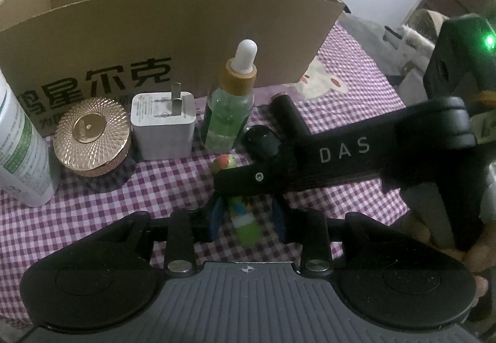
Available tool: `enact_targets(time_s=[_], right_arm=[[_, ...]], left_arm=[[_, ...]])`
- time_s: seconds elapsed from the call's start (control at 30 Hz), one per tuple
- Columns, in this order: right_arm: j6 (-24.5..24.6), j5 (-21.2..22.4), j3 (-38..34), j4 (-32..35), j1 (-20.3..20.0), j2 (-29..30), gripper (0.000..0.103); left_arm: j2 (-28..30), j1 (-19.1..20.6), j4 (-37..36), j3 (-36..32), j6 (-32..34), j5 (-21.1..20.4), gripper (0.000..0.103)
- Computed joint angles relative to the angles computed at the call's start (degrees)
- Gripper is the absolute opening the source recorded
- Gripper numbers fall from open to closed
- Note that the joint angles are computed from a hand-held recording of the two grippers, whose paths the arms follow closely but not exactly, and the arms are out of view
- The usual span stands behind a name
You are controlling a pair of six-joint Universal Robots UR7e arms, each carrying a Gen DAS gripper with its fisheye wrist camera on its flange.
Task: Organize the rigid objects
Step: 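Close the right tool on the green glue stick, then lift the green glue stick with the right tool over the box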
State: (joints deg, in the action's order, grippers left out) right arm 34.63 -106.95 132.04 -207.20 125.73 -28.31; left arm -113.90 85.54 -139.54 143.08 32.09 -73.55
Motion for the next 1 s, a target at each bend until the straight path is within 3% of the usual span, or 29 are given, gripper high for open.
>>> enact_targets(time_s=[0.3, 0.63, 0.8, 1.0], right_arm=[[1.6, 0.1, 2.0, -3.5, 1.6, -0.1, 0.017], [1.9, -4.3, -0.6, 1.5, 9.9, -3.8, 0.017], [-1.9, -5.3, -4.6, 6.5, 12.5, -7.3, 0.017], [-8.3, -3.6, -11.0, 12.4, 11.9, -9.5, 0.017]], left_arm=[[-2.7, -0.8, 1.1, 0.9, 0.0, -0.1, 0.031], [-11.8, -5.1, 7.5, -0.2, -2.5, -1.2, 0.030], [-15.4, -9.7, 11.2, -3.3, -5.0, -0.6, 0.030], [-12.2, -13.4, 11.5, -8.8, -7.5, 0.8, 0.030]])
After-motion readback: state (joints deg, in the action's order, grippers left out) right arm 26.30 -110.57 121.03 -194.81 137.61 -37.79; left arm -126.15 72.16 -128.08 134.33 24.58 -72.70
